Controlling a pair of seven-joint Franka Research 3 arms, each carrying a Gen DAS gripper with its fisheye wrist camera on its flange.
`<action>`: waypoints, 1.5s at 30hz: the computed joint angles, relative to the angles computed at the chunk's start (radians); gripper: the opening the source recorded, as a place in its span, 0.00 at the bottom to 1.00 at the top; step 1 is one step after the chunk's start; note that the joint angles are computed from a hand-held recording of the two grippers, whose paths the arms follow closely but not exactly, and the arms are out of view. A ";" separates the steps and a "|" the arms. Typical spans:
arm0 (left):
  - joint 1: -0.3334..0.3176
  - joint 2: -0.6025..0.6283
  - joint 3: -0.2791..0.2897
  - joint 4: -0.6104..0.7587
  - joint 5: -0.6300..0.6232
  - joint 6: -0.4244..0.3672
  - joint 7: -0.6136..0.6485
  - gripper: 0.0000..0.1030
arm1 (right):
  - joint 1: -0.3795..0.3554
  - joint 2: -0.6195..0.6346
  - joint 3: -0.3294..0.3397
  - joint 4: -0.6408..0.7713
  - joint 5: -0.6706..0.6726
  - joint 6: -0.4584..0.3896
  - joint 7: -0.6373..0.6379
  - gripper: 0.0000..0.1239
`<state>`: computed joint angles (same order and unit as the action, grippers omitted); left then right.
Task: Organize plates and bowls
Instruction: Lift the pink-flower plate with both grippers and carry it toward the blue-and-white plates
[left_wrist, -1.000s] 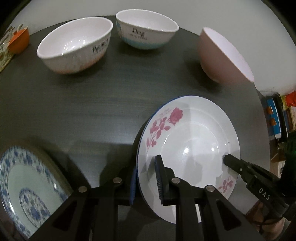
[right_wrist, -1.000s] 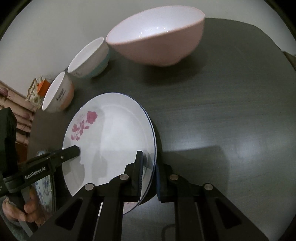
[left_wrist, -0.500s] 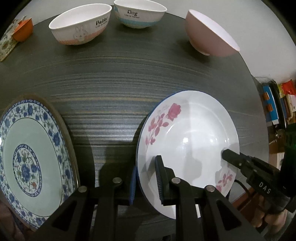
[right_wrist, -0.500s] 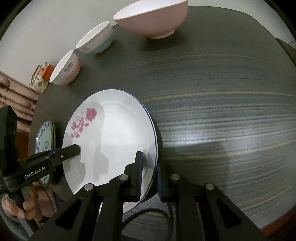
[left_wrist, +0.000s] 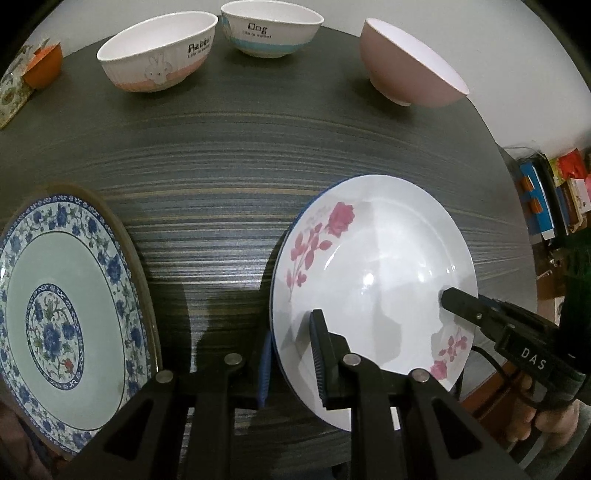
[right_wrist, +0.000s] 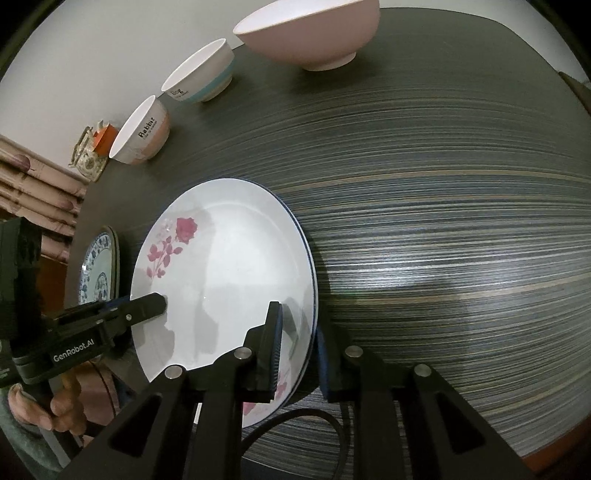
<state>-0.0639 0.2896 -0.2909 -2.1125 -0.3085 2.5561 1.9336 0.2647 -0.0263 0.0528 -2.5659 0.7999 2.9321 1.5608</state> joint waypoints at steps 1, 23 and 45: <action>-0.004 0.003 -0.002 0.001 0.001 0.009 -0.004 0.19 | -0.001 -0.001 0.001 -0.002 -0.014 0.003 0.013 0.12; 0.000 -0.052 0.000 -0.034 -0.050 0.039 0.023 0.18 | 0.003 -0.031 0.005 -0.032 -0.227 0.053 0.194 0.12; 0.036 -0.108 0.043 -0.041 -0.155 0.017 0.116 0.18 | -0.004 -0.058 0.026 -0.009 -0.422 0.049 0.357 0.12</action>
<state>-0.0281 0.1819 -0.2483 -2.1534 -0.4636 2.5735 2.0495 0.2609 -0.0839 0.0789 -2.5751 0.3783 2.9807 1.9182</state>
